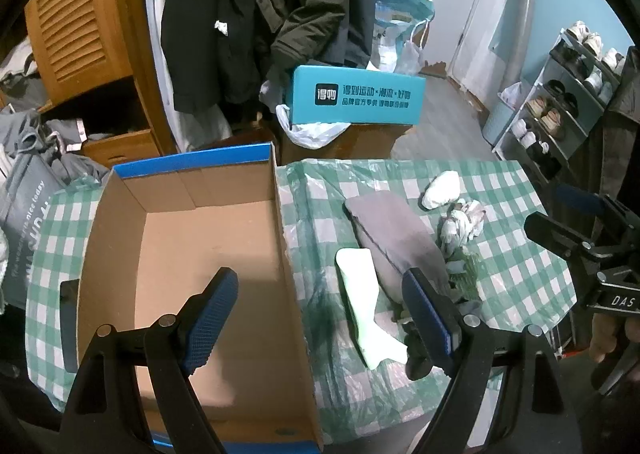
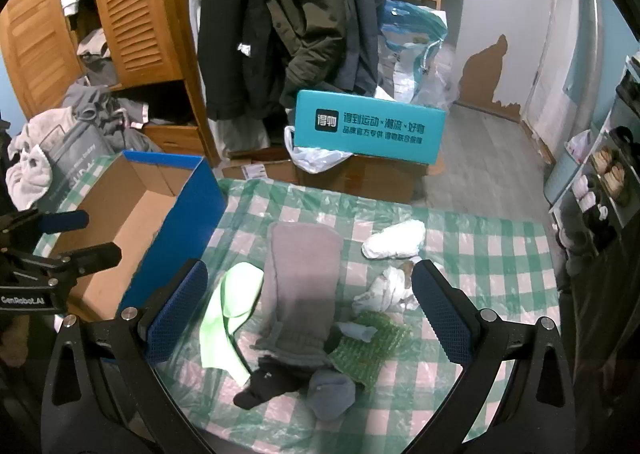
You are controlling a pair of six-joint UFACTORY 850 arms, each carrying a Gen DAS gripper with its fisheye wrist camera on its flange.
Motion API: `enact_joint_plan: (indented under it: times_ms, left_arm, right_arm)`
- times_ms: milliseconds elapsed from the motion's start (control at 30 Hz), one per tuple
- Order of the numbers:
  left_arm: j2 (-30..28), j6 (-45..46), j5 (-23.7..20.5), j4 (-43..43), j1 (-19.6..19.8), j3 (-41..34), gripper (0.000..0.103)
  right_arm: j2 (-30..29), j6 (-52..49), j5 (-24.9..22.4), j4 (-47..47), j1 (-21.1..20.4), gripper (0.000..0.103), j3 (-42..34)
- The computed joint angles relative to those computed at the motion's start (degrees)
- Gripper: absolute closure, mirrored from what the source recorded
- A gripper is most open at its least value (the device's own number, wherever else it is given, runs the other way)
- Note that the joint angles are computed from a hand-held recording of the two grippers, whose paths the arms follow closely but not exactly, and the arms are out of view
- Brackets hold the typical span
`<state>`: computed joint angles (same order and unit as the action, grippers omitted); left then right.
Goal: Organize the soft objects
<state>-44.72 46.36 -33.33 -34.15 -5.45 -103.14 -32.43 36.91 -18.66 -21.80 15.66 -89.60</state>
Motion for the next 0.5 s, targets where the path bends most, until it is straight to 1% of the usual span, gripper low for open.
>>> enact_joint_plan:
  times_ms: [500]
  left_arm:
    - [-0.01,0.03,0.03,0.04,-0.01,0.17,0.017]
  right_arm:
    - [0.05,-0.35,-0.06,0.49,-0.02,0.002,0.06]
